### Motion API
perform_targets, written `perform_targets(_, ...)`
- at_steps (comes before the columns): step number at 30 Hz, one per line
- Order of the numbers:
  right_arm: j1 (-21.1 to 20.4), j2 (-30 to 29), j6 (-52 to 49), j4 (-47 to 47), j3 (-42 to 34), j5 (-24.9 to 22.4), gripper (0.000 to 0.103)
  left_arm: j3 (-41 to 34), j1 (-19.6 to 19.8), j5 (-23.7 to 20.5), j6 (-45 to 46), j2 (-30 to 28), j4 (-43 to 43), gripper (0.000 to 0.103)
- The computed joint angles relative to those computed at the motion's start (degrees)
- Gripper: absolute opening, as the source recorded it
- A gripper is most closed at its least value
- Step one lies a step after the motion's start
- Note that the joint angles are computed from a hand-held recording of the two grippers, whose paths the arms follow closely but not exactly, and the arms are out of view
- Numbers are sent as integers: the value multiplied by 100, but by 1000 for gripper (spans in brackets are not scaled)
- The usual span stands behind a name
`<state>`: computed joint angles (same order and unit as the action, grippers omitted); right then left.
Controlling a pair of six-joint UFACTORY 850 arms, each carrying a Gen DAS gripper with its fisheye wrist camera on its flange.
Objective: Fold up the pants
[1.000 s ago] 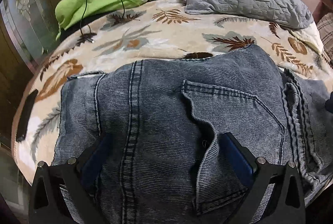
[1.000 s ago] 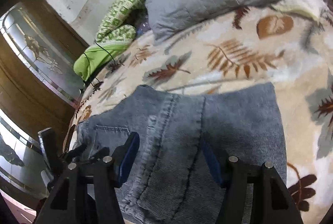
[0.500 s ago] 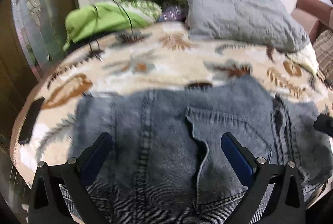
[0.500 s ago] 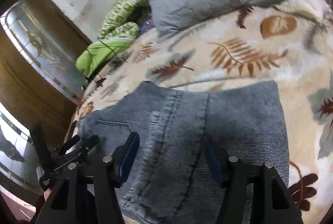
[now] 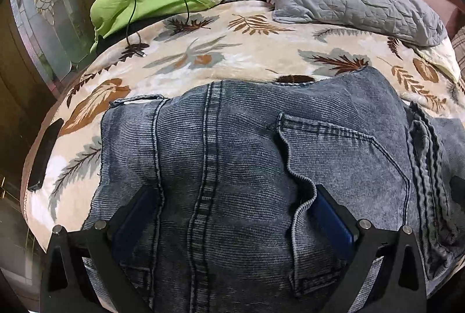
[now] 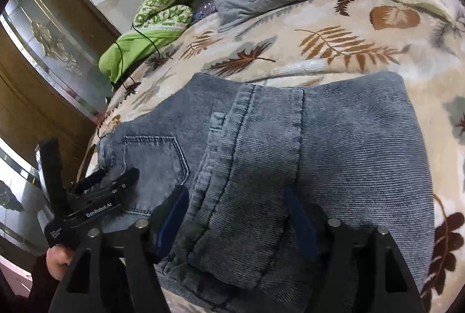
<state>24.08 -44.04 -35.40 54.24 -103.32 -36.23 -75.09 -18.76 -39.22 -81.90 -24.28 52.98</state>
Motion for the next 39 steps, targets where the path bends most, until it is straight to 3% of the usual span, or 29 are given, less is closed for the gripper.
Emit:
perform_targets(5, 22, -5, -65, 2, -9, 28, 77, 84, 29, 154, -90, 108, 22, 103)
perform_targets(9, 45, 91, -80, -9, 86, 144, 77, 412, 10, 595, -812, 441, 611, 103)
perform_targets(15, 10, 421, -1219, 1036, 514, 399, 77, 847, -114, 574, -2137, 888, 1725, 103)
perform_targets(20, -18, 594, -1724, 1491, 734, 281, 77, 1216, -207, 560, -2757, 1212, 2163, 103)
perform_targets(28, 39, 673, -1657, 1184, 995, -116, 77, 1635, -323, 368, -2692, 1494, 2109, 103)
perform_targets(33, 139, 622, -1498, 728, 973, 0, 77, 1900, -308, 369, -2466, 1612, 1941, 103)
perform_targets(39, 33, 565, -1660, 1569, 869, -242, 77, 2142, -112, 495, -2203, 1737, 1426, 103)
